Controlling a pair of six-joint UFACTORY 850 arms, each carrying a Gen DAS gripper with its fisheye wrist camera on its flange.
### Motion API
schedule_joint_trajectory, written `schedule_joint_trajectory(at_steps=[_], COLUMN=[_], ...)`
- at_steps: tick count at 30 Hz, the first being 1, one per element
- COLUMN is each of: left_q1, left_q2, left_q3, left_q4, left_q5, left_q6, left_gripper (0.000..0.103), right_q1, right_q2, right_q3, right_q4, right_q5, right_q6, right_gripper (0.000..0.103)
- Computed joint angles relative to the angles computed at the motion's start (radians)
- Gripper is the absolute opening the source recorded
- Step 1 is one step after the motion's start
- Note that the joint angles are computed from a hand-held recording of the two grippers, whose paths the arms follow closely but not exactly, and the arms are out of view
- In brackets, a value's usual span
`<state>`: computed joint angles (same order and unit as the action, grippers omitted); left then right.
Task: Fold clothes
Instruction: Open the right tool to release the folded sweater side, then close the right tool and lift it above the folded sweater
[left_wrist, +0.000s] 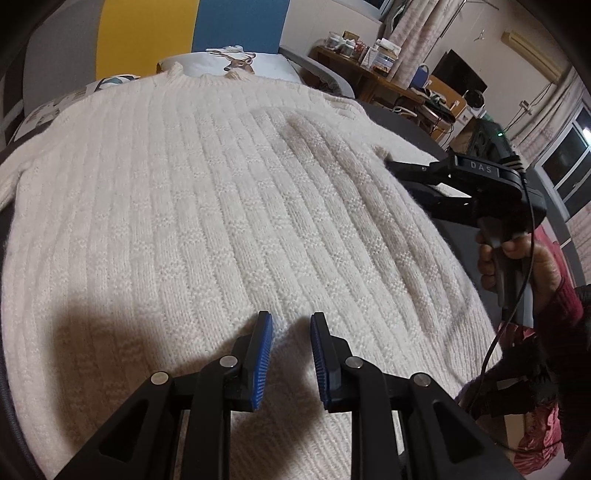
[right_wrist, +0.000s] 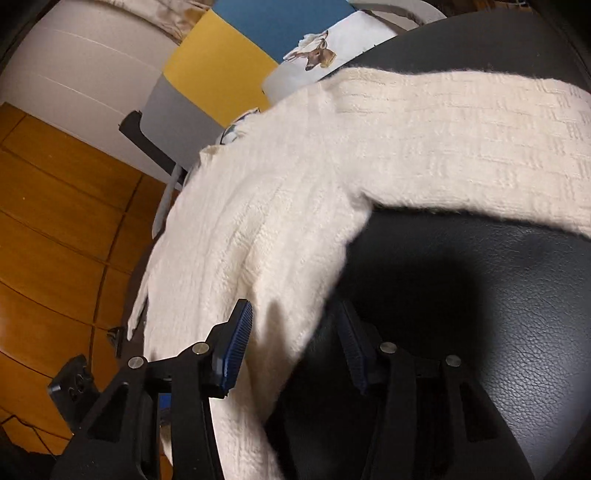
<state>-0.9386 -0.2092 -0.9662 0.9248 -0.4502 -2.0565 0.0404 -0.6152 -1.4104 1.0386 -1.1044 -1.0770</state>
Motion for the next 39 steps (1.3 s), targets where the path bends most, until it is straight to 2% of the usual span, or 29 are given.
schedule_joint_trajectory(at_steps=[1,3,8,9,10,11,12,16,20,22,23,25,26,30,32,34,35,36,39], left_q1=[0.000,0.002,0.001,0.000,-0.001,-0.002,-0.002,-0.008,-0.018,-0.021,-0.023,-0.022,-0.022,-0.017,-0.011,-0.013,-0.015,-0.018,-0.022], left_q2=[0.003,0.009,0.016,0.016,0.016,0.015,0.013,0.001,-0.016,-0.020,-0.022,-0.024,-0.025,-0.023,-0.017,-0.016,-0.018,-0.020,-0.024], left_q3=[0.006,0.015,0.025,0.026,0.025,0.025,0.021,0.004,-0.021,-0.027,-0.030,-0.035,-0.038,-0.047,-0.045,-0.045,-0.048,-0.051,-0.057], left_q4=[0.017,0.034,0.060,0.063,0.064,0.063,0.053,0.019,-0.027,-0.034,-0.039,-0.056,-0.065,-0.120,-0.115,-0.107,-0.105,-0.102,-0.086], left_q5=[0.007,0.018,0.027,0.025,0.023,0.020,0.016,-0.012,-0.054,-0.062,-0.064,-0.067,-0.068,-0.068,-0.055,-0.044,-0.040,-0.037,-0.011], left_q6=[-0.019,-0.034,-0.072,-0.078,-0.079,-0.077,-0.062,0.002,0.078,0.078,0.080,0.102,0.113,0.182,0.182,0.180,0.181,0.182,0.174], left_gripper=[0.021,0.021,0.021,0.021,0.021,0.021,0.021,0.021,0.021,0.021,0.021,0.022,0.022,0.022,0.022,0.022,0.022,0.022,0.022], right_q1=[0.000,-0.012,0.010,0.011,0.011,0.004,0.004,0.002,0.064,0.111,0.130,0.154,0.157,0.121,0.072,0.009,-0.030,-0.055,-0.125], right_q2=[-0.004,-0.039,-0.027,-0.025,-0.023,-0.028,-0.025,-0.015,0.101,0.160,0.173,0.159,0.139,0.069,0.099,0.121,0.128,0.141,0.189], right_q3=[-0.001,-0.022,-0.018,-0.012,-0.005,0.005,0.019,0.052,0.076,0.083,0.073,0.041,0.018,-0.066,-0.033,0.001,0.018,0.041,0.125], right_q4=[0.014,0.077,0.071,0.089,0.108,0.121,0.125,0.135,-0.030,-0.195,-0.284,-0.437,-0.480,-0.368,-0.207,-0.100,-0.079,-0.095,-0.144], right_q5=[-0.009,-0.083,-0.096,-0.088,-0.080,-0.080,-0.061,-0.001,0.251,0.440,0.506,0.569,0.568,0.359,0.294,0.164,0.071,0.021,-0.087], right_q6=[0.009,0.013,0.010,0.014,0.019,0.023,0.043,0.030,-0.041,-0.050,-0.038,0.058,0.074,0.091,0.021,-0.036,-0.035,-0.042,-0.068], right_gripper=[0.057,0.083,0.087,0.082,0.071,0.029,0.007,0.006,0.006,0.006,0.006,0.006,0.006,0.010,0.010,0.010,0.011,0.011,0.011])
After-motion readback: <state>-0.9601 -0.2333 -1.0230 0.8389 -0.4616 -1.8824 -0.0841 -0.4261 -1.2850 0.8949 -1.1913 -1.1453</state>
